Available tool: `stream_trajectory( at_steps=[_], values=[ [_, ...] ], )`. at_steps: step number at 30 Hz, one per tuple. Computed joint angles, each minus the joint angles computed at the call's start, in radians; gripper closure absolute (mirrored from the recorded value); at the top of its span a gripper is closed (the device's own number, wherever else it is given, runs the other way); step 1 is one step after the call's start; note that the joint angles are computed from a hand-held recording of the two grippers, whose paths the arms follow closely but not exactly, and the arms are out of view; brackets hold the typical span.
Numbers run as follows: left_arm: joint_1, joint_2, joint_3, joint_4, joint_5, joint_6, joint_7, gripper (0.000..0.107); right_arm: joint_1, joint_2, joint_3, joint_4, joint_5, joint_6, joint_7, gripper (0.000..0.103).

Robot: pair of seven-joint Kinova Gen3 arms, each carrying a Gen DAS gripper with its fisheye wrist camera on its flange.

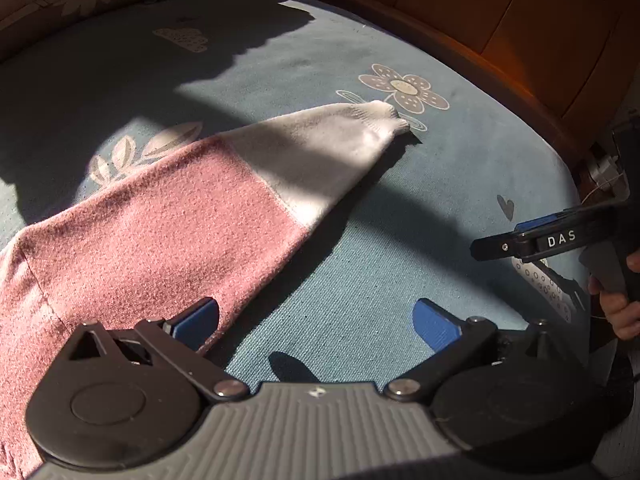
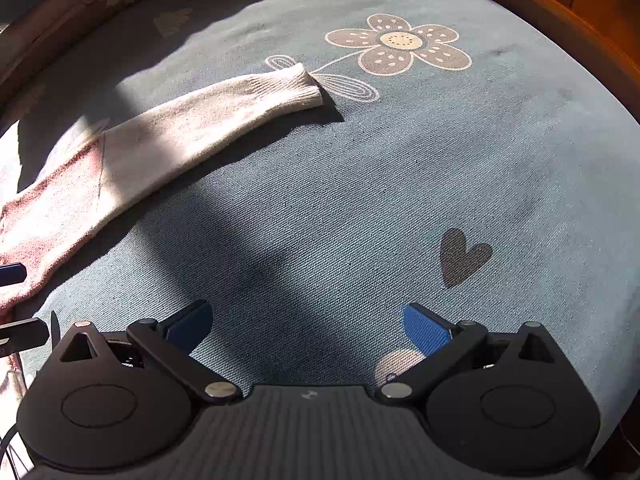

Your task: Fold clothes

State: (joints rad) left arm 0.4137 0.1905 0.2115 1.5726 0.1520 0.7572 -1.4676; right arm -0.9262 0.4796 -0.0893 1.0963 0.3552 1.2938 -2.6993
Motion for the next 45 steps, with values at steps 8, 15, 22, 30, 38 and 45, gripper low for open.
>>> stream_trajectory(
  at_steps=[8, 15, 22, 30, 38, 45],
  values=[
    [0.014, 0.160, 0.004, -0.153, 0.045, 0.048, -0.057, 0.005, -0.002, -0.034, -0.015, 0.087, -0.014, -0.014, -0.039, 0.000],
    [0.001, 0.226, 0.049, -0.269, 0.125, 0.024, -0.182, 0.005, -0.017, -0.055, -0.026, 0.166, 0.014, -0.057, -0.126, 0.000],
    [0.083, 0.391, 0.024, -0.472, 0.086, 0.091, -0.148, 0.005, -0.068, -0.051, -0.023, 0.198, 0.094, -0.065, -0.188, 0.000],
    [0.159, 0.467, -0.001, -0.619, 0.050, 0.071, -0.232, 0.005, -0.088, -0.061, -0.033, 0.233, 0.150, -0.081, -0.241, 0.000],
    [0.122, 0.531, 0.072, -0.719, 0.134, 0.139, -0.175, 0.005, -0.107, -0.056, -0.031, 0.234, 0.181, -0.073, -0.264, 0.000],
    [0.089, 0.287, 0.041, -0.447, 0.159, 0.052, -0.178, 0.005, -0.069, -0.035, -0.037, 0.151, 0.108, -0.021, -0.204, 0.000]
  ],
)
